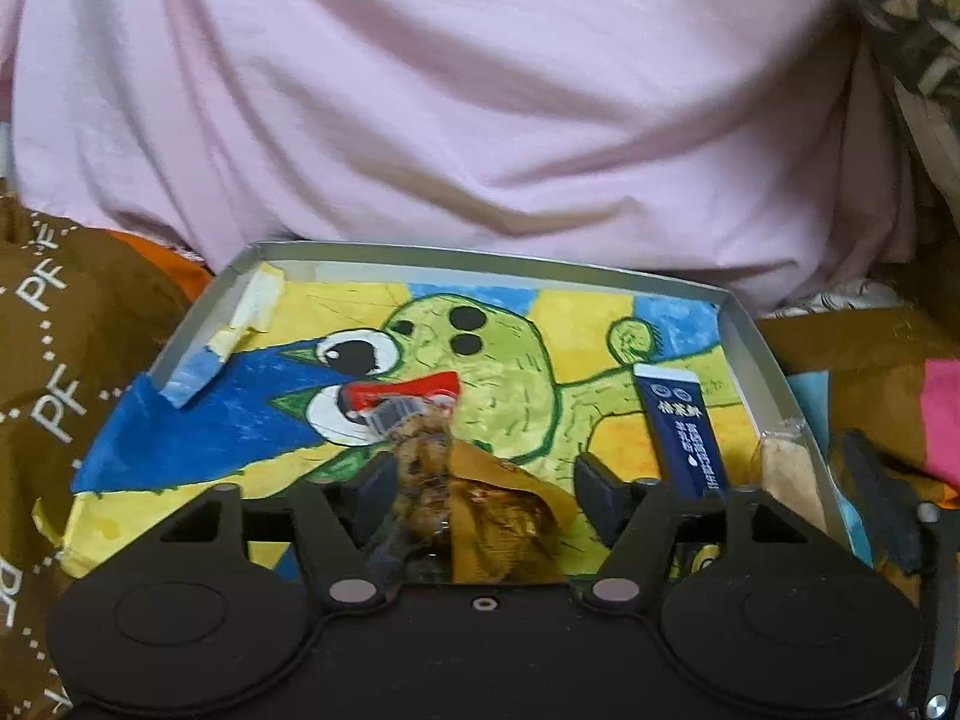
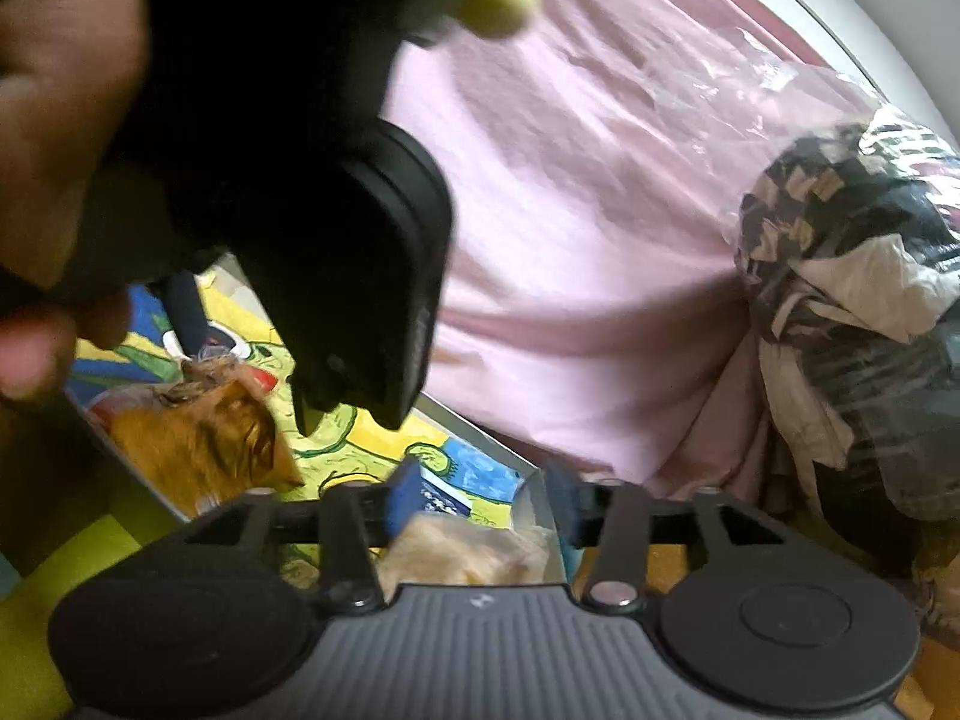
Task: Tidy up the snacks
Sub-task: 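Lower gold foil pack and bread bar into tray and open both grippers, then move both tools back from the tray to the remaining snacks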
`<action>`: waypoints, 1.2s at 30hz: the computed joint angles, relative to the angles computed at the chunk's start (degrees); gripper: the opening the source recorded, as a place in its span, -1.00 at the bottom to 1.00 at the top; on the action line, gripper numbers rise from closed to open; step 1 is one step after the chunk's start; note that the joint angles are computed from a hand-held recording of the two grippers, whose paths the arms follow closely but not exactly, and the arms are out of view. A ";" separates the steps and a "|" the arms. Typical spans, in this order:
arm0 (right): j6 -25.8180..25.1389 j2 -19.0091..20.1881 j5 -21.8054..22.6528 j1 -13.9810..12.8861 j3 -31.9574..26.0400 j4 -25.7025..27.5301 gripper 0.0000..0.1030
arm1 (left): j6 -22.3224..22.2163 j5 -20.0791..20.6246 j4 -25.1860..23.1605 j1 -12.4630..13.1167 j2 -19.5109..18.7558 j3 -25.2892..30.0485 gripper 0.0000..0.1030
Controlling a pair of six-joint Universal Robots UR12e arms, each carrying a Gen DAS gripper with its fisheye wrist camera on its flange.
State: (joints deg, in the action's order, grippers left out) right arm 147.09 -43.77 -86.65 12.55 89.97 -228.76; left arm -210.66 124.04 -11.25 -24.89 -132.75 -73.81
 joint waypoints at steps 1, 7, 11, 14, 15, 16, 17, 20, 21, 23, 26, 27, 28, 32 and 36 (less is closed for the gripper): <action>0.41 -0.30 -0.11 0.00 0.31 0.29 0.28 | -0.43 0.42 0.17 -0.07 0.17 -0.24 0.48; 4.98 -2.29 0.00 -0.12 2.42 0.44 0.74 | -0.83 3.00 2.70 -0.71 1.28 -1.86 0.94; 12.03 -5.19 1.74 -0.76 4.84 4.44 0.92 | -0.57 4.25 4.61 -1.11 2.42 -3.28 0.98; 13.70 -6.99 2.81 -1.20 6.54 5.85 0.98 | -1.06 4.96 5.85 -1.38 3.56 -4.70 0.98; 13.77 -7.54 3.23 -1.36 7.07 5.96 0.99 | -1.25 5.10 6.39 -1.47 3.97 -5.27 0.98; 13.82 -8.07 3.56 -1.49 7.56 5.89 0.99 | -1.46 5.25 6.87 -1.56 4.39 -5.79 0.98; 14.04 -8.64 4.10 -1.68 8.04 6.04 0.99 | -1.73 5.52 7.36 -1.70 4.92 -6.49 0.98; 15.80 -10.53 5.46 -2.01 10.21 5.77 0.99 | -2.51 6.75 8.20 -2.26 6.41 -8.61 0.98; 16.34 -11.07 5.81 -2.06 10.82 5.70 0.99 | -2.72 7.01 8.52 -2.42 6.89 -9.36 0.98; 17.01 -12.17 5.91 -2.12 12.17 5.35 0.99 | -3.51 7.68 9.05 -2.84 8.20 -11.37 0.98; 17.46 -13.74 6.14 -2.23 14.35 4.60 0.99 | -4.76 8.45 9.86 -3.38 10.18 -14.41 0.98; 17.57 -14.29 6.42 -2.32 15.13 4.45 0.99 | -5.16 8.69 10.05 -3.51 10.71 -15.25 0.98; 17.62 -14.76 6.54 -2.36 15.83 4.32 0.99 | -5.62 8.94 10.07 -3.64 11.31 -16.13 0.98; 17.73 -16.99 7.94 -2.66 18.95 4.36 0.99 | -6.85 9.58 9.23 -4.23 13.87 -19.73 0.98; 18.56 -18.97 9.61 -2.96 21.99 3.48 1.00 | -6.14 10.23 8.97 -4.79 16.00 -23.05 0.98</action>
State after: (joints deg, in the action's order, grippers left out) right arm 165.65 -62.74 -77.03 9.59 111.96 -225.28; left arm -216.81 134.27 -2.28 -29.68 -116.75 -96.87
